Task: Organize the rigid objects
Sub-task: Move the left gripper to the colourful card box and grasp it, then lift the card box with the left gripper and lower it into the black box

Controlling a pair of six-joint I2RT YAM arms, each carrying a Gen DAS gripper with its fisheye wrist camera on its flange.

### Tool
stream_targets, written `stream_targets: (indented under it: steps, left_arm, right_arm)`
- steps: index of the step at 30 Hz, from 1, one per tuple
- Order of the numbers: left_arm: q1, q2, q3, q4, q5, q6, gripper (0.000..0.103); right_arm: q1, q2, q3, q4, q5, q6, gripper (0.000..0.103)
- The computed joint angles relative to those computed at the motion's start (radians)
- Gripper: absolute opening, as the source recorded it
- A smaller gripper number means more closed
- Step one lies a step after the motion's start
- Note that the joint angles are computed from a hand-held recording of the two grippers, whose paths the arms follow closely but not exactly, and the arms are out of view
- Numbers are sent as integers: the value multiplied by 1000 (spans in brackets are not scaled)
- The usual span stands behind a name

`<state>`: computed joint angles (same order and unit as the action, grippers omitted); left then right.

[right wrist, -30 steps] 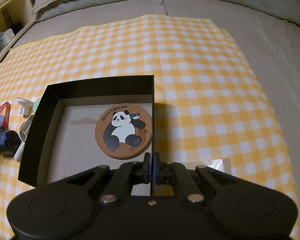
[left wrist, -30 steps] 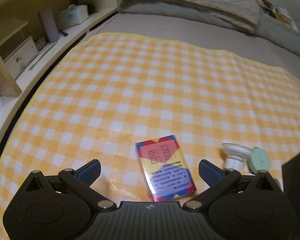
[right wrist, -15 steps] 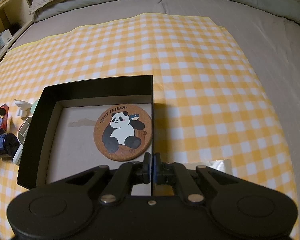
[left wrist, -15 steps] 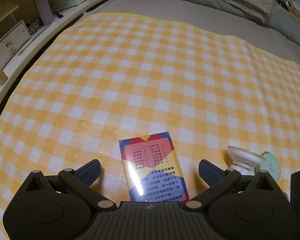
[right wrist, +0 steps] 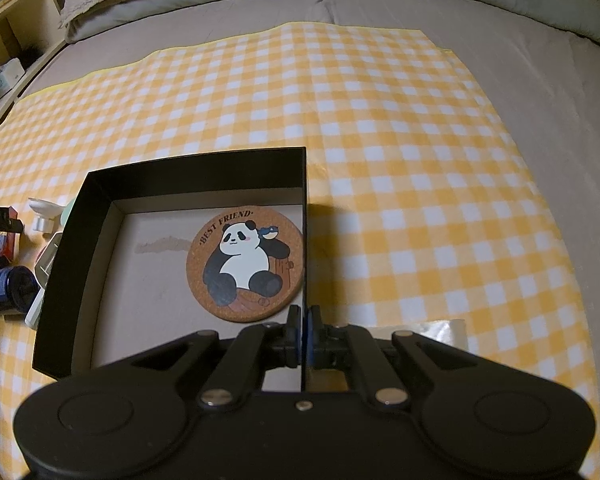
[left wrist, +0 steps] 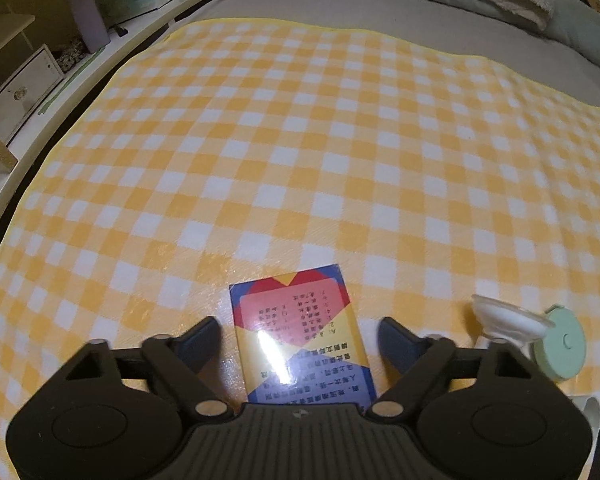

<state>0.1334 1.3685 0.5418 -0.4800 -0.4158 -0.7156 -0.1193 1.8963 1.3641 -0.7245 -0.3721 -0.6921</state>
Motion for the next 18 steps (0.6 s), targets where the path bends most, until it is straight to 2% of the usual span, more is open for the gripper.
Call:
stream_targets:
  steps: [4, 12, 18]
  left_arm:
    - [-20, -2, 21, -37, -19, -29, 66]
    - [-23, -31, 39, -70, 3, -34, 65]
    - [-36, -143, 23, -127, 17, -41, 63]
  right_arm:
    - [1, 1, 0, 1, 1, 2, 3]
    - [3, 5, 1, 2, 2, 5, 4]
    - [4, 9, 1, 6, 6, 5, 3]
